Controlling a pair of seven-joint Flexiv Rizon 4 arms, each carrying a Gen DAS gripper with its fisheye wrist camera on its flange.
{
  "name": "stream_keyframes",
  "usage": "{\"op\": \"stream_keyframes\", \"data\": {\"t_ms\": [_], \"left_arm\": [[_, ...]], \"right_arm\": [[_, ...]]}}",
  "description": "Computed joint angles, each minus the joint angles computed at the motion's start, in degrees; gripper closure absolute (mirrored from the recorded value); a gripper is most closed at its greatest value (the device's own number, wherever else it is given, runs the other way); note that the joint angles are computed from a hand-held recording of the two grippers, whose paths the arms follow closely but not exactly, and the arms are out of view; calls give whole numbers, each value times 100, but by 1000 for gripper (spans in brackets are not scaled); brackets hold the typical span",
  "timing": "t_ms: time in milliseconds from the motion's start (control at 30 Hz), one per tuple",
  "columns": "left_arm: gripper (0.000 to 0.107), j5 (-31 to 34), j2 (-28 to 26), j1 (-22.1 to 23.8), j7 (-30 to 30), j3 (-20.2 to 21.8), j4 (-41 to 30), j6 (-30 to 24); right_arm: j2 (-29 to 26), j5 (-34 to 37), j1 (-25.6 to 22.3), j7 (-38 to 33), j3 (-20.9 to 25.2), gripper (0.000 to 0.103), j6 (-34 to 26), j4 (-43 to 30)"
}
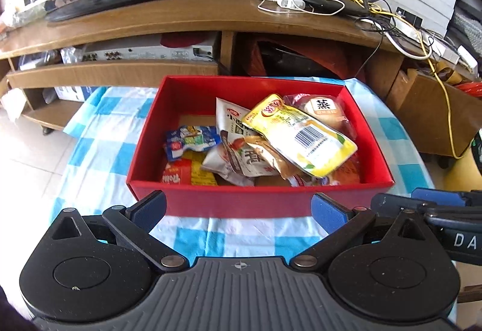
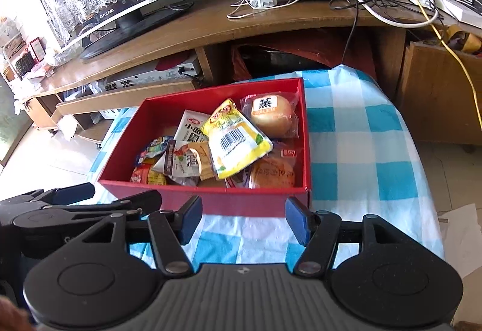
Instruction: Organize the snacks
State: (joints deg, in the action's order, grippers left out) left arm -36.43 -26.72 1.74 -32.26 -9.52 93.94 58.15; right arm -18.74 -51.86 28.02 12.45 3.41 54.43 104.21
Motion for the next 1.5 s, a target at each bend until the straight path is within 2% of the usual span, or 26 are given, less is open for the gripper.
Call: {"op": "stream_keyframes", "data": {"t_ms": [167,267,367,467,633,867,1500], "left_arm": [[4,-101,118,20,135,-12,234,240],[4,-267,241,45,473,-111,495,643],[4,-463,349,88,851,-209,684,819],[4,-609,414,117,1048,-211,743,677],[4,-548,469,37,976,-30,730,394],[4,-671,512,-6,1201,-21,858,566],[4,-642,625,-2,1152,93,991,545]], "right_arm": [[82,64,38,81,76,30,-91,125],[129,25,59,151,104,30,-93,184],[170,-20,73,212,130,29,-108,228],[180,-3,82,201,166,28,-138,244],[199,27,100,200,200,28,-176,269],[184,107,112,141,229,28,-213,253],[176,201,179,105,252,26,-202,267]]}}
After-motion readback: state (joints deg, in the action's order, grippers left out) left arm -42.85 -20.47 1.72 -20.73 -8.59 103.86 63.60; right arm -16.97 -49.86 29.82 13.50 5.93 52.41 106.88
